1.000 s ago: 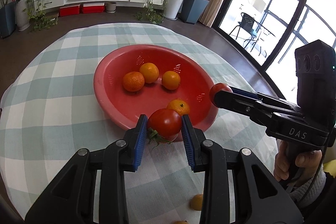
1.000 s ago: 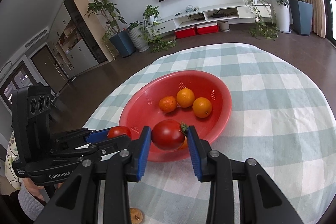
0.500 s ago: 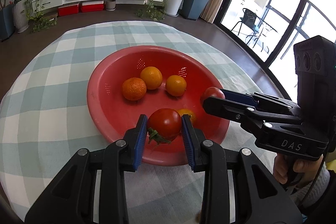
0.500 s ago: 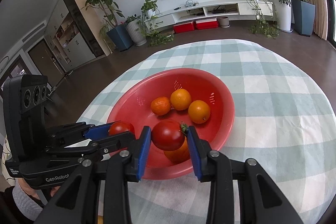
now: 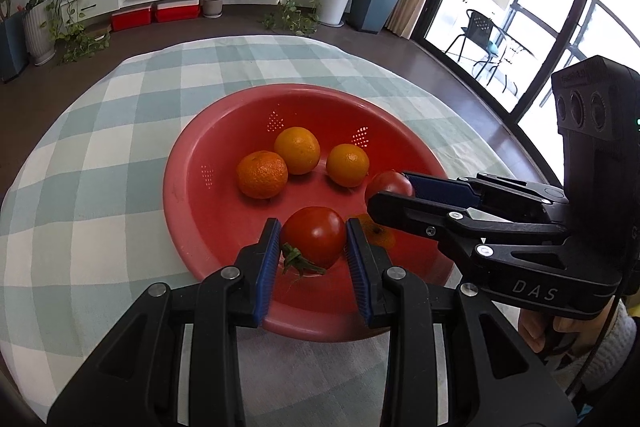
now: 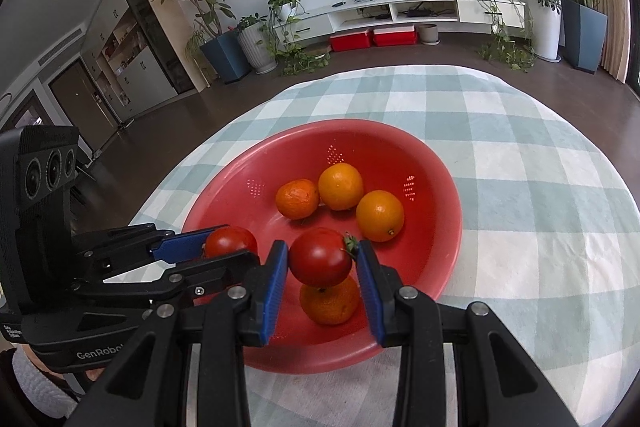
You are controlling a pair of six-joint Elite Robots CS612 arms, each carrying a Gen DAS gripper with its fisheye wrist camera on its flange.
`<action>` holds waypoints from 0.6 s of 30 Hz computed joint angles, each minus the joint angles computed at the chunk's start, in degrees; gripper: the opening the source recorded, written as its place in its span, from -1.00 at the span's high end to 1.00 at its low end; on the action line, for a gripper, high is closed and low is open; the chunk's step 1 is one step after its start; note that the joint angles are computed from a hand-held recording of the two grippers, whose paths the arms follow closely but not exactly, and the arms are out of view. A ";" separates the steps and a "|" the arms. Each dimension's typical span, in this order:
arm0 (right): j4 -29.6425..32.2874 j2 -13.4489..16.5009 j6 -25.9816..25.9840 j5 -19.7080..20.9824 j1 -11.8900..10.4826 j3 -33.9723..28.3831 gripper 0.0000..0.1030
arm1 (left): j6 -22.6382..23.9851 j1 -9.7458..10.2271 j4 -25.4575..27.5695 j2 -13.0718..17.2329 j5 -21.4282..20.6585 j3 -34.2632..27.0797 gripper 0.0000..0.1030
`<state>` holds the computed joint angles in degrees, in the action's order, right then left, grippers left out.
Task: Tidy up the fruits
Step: 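Lower both tomatoes into the red bowl and open both tools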
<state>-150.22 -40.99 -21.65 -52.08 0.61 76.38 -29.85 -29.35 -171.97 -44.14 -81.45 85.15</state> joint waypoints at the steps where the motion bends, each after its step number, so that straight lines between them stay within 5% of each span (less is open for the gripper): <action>1: 0.13 0.12 0.00 -0.17 0.05 -0.19 0.26 | 0.13 0.09 0.12 0.11 -0.03 -0.22 0.41; 18: -0.71 0.80 0.17 -2.32 0.60 -1.31 0.28 | 2.17 0.03 2.80 1.22 2.64 -2.25 0.41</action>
